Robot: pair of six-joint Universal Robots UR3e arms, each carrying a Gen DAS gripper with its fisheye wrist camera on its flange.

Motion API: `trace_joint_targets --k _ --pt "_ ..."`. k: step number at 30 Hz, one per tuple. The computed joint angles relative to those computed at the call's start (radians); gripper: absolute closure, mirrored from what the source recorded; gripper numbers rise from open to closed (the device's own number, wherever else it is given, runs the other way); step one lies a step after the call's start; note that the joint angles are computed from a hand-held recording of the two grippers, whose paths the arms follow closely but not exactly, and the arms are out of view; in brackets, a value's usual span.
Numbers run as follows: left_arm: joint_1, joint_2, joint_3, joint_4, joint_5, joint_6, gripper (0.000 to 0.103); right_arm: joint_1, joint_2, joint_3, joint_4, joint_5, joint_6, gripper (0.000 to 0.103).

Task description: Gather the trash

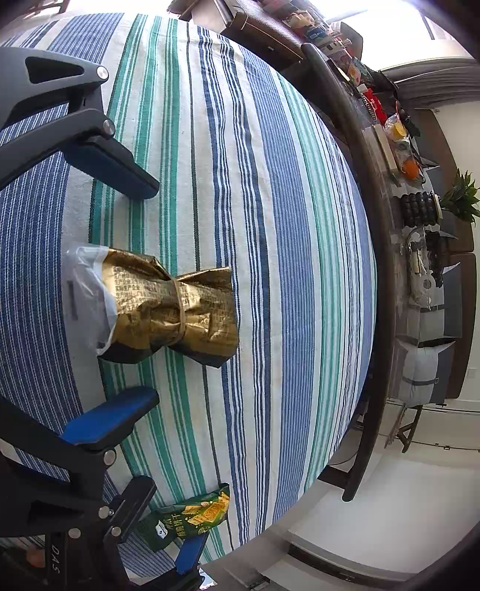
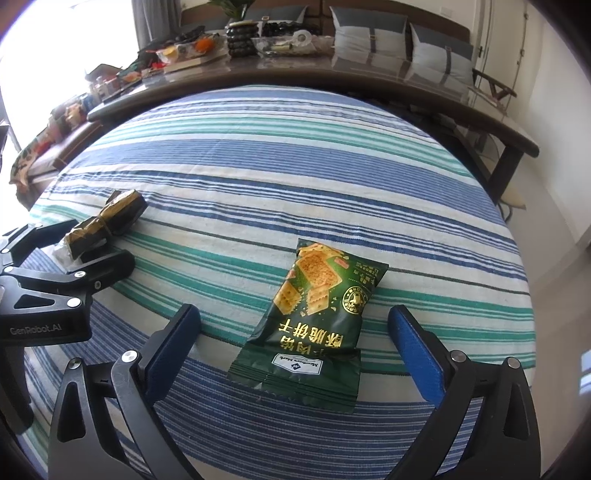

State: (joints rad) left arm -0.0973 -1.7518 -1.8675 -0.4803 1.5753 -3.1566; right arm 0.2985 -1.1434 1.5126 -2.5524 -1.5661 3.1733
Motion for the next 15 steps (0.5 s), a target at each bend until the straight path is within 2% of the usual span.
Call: trace_joint_targets --k 15 --pt "0.0 -0.001 0.001 0.0 0.001 -0.001 0.0 -0.004 0.0 0.003 -0.001 0.0 0.001 0.001"
